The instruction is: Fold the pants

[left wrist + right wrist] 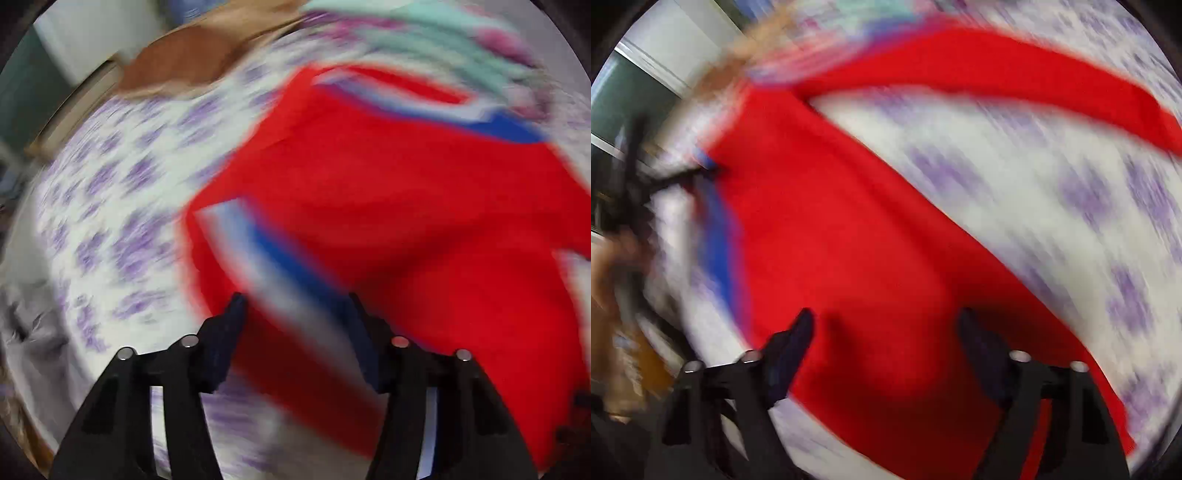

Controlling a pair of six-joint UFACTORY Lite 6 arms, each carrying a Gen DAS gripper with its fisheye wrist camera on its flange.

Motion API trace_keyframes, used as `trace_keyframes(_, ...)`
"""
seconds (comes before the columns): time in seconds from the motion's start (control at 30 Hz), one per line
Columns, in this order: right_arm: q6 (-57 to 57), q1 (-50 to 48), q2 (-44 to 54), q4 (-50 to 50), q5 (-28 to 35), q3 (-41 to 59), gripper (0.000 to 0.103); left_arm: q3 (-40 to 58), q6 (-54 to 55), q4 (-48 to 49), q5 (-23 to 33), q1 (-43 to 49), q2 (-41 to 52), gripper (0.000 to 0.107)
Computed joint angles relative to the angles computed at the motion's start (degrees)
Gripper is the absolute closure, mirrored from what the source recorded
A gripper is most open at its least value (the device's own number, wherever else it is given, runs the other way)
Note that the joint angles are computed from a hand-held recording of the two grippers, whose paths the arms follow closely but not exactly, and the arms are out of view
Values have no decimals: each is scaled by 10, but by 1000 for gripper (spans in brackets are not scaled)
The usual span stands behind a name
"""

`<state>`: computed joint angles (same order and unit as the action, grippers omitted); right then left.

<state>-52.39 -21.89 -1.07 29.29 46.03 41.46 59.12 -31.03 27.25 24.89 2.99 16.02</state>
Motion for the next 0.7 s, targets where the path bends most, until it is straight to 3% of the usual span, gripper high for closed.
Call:
trace_keyframes(0.07,47,-120,-32,-105,21,12,44,-8,117,-111,-26,65,-7,49)
trace_keyframes(0.13,11,-209,-20,-122,85,65,47,28,212,-142,16,106,-12,36)
trace_keyframes(0.17,9,-226,-23,-107,107,88,43,33,238,-162,15,118,-21,36)
trace_keyframes(0.2,22,-218,-26,-104,105,103,28,42,281,-205,13,127,-27,36)
trace_keyframes(0.23,34,-194,-33,-87,88,124,24,63,315,-265,22,132,-32,35)
trace_keyframes(0.33,51,-103,24,22,38,214,6,139,405,-399,32,115,-19,12)
trace_keyframes(0.4,106,-38,103,45,-5,300,3,214,381,-403,24,68,31,11)
trace_keyframes(0.5,216,86,249,24,-80,460,3,377,275,-323,46,-16,146,11)
trace_keyframes(0.6,270,136,354,17,-86,571,3,556,198,-267,102,-81,280,10)
trace_keyframes(0.7,319,183,455,-4,-85,657,4,698,166,-298,179,-116,397,10)
